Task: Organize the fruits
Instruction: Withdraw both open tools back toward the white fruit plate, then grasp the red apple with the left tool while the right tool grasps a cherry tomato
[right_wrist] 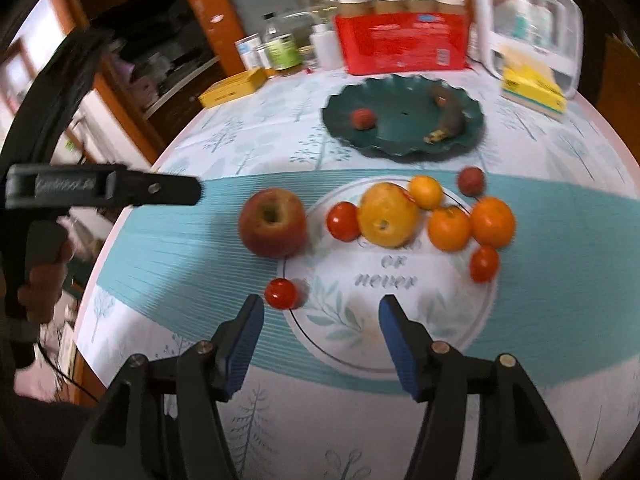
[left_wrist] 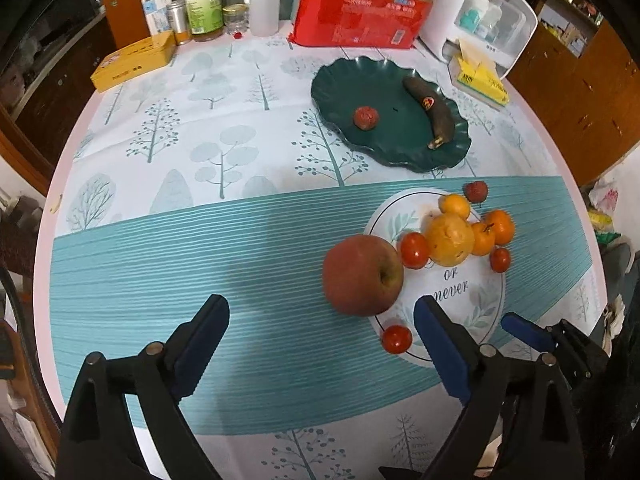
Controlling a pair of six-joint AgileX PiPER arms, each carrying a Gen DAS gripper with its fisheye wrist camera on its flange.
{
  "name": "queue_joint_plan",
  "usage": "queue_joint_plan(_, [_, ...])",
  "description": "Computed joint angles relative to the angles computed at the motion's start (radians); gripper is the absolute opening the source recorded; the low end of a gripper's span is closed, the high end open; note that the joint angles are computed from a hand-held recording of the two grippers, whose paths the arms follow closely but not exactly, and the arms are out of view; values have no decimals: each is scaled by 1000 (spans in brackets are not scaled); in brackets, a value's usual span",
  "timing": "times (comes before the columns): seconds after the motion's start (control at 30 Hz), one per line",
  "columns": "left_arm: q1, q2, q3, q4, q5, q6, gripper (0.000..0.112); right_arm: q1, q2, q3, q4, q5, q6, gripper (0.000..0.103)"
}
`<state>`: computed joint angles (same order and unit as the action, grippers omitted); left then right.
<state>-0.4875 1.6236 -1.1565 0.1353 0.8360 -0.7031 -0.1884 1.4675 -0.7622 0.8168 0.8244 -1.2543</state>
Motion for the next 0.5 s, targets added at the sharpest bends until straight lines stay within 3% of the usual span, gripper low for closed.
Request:
queue_joint_plan(0.2, [46,127,-100,-124,17,142,93,63,92,-58,7,20,-87,60])
queue_joint_plan(0.5, [71,275,-203,-198,40,215,93,133,199,-91,-11,-7,-181,60])
